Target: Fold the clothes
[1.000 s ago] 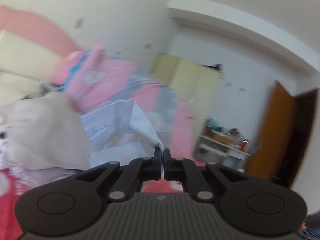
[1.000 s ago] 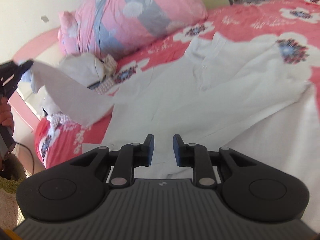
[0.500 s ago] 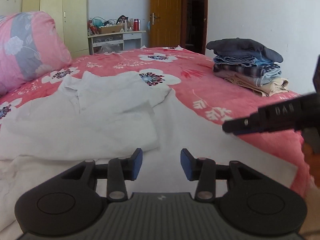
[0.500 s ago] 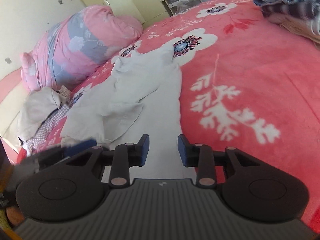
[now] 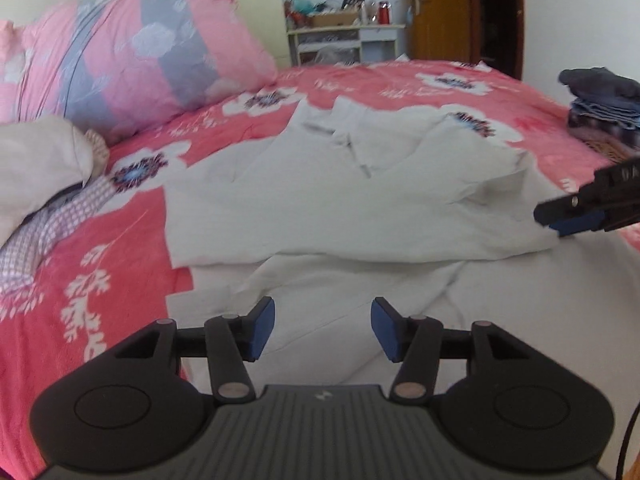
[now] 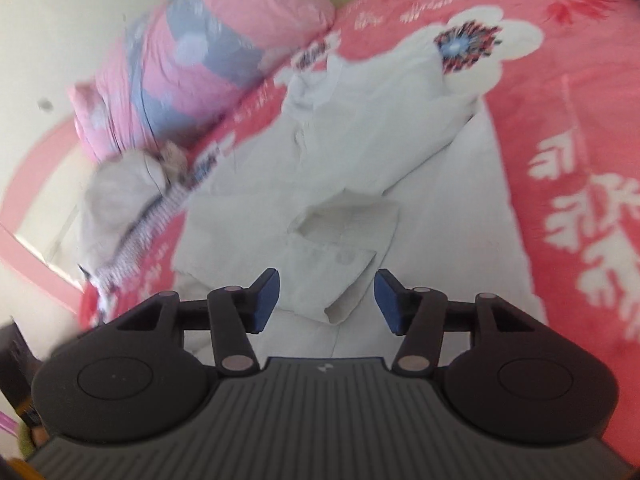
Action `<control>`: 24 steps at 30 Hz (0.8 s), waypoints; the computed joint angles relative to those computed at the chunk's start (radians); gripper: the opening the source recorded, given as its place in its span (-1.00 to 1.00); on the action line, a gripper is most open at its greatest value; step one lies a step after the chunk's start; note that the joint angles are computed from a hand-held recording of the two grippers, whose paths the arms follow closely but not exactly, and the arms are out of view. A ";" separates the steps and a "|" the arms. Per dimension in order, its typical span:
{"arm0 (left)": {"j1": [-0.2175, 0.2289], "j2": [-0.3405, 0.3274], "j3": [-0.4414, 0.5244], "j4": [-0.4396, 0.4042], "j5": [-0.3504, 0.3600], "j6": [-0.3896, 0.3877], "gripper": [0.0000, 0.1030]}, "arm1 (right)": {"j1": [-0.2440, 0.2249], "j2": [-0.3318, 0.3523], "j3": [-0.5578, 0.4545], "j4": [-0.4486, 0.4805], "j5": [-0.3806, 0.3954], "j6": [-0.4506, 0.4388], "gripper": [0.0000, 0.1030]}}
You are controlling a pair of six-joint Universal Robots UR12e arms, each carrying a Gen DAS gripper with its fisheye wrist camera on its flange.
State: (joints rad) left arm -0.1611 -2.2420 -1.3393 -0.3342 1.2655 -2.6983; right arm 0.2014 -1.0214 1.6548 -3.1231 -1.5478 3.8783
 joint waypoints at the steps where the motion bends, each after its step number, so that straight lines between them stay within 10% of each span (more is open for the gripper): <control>1: 0.000 -0.005 0.009 -0.011 0.010 0.002 0.06 | 0.004 0.009 -0.025 0.048 0.002 -0.033 -0.09; 4: -0.006 -0.023 0.030 -0.026 0.058 -0.003 0.06 | 0.018 0.027 -0.065 0.119 -0.018 -0.175 -0.88; 15: -0.002 -0.034 0.049 -0.062 0.063 -0.026 0.06 | 0.027 -0.073 0.052 -0.072 -0.240 -0.119 -0.97; 24: -0.007 -0.041 0.067 -0.084 0.086 -0.041 0.06 | 0.024 -0.097 0.121 -0.137 -0.243 -0.016 -0.97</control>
